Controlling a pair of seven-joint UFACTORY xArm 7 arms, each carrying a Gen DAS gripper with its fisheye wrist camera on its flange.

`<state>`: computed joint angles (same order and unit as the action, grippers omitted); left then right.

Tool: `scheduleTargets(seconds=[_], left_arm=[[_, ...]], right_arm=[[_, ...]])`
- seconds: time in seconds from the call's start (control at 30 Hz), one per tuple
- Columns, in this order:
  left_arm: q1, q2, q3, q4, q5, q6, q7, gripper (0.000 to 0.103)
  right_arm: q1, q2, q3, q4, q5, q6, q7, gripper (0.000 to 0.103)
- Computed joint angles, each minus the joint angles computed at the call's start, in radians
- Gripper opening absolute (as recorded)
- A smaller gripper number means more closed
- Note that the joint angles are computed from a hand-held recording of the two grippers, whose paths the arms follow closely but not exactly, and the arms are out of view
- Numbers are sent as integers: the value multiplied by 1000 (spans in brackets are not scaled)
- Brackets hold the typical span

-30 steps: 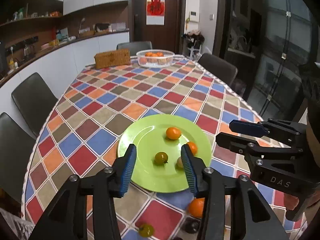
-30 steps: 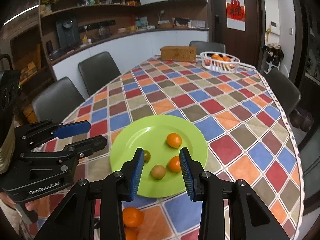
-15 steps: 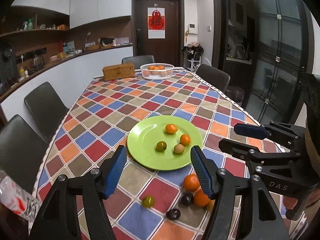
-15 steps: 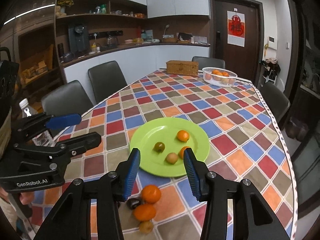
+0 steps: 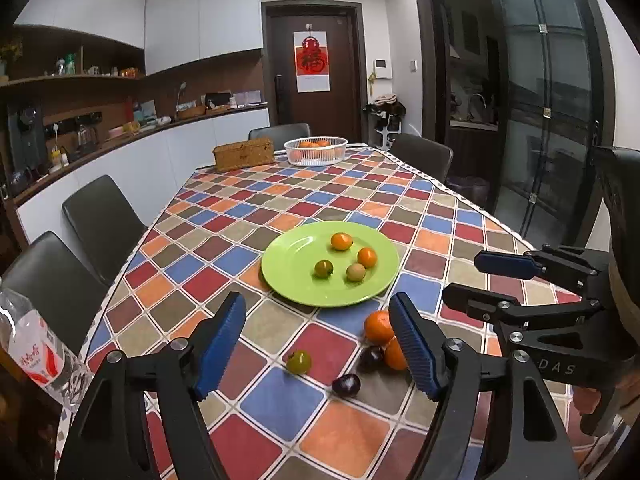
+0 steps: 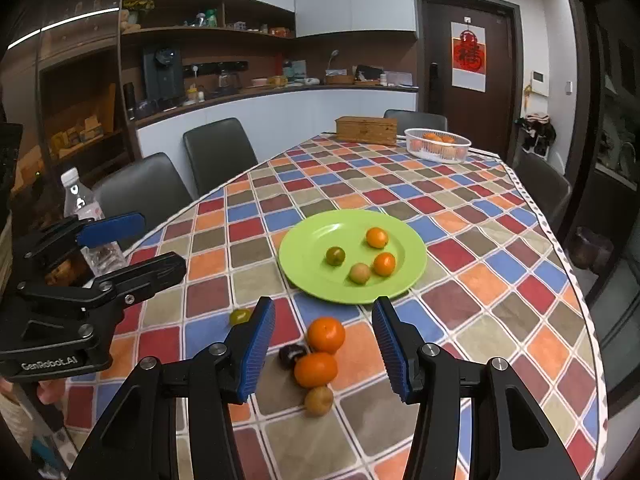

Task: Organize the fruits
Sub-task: 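Open both tools and move them back toward the remaining fruits, then close the left tool on a dark purple plum while the right tool closes on a brown kiwi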

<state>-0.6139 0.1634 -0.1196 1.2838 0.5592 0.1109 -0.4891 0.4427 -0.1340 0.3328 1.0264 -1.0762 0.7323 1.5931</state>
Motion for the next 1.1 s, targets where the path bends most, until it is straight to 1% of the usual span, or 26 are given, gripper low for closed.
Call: scheduleTargets(seconds=[0.07,0.27,0.37,0.43,0.57,0.7,0.77,0.8,0.97,1.1], left_arm=[[-16,-8,23,-20,52,-16,-41,74],[-22,-14,43,-63,142,-64,-106,74],[0,-4,21,-76,102,-79,-57,74],[-3,3,24,-84,91,-85,-33,74],[2,23,12,-94,26,-83,42,74],[27,51,-27,-96,-83,-81,157,74],[54,67,-65,-97,-153,-83,235,74],[58,74,-73,-94,-177,-79,262,74],[106,133,-148,-53,-323,-24,424,74],[117,171,-173,-23,-411,15,519,74]], right_arm=[[5,-1,9,-9,-13,18,23,51],[23,10,13,-27,7,24,31,51],[33,23,10,-33,21,21,35,51],[40,34,6,-37,34,17,35,51],[54,56,-4,-39,57,14,25,51],[63,76,-19,-45,84,-3,12,51],[66,84,-27,-50,96,-15,9,51],[66,89,-31,-50,101,-18,7,51],[63,104,-51,-63,133,-59,-1,51],[60,120,-62,-66,148,-83,-9,51]])
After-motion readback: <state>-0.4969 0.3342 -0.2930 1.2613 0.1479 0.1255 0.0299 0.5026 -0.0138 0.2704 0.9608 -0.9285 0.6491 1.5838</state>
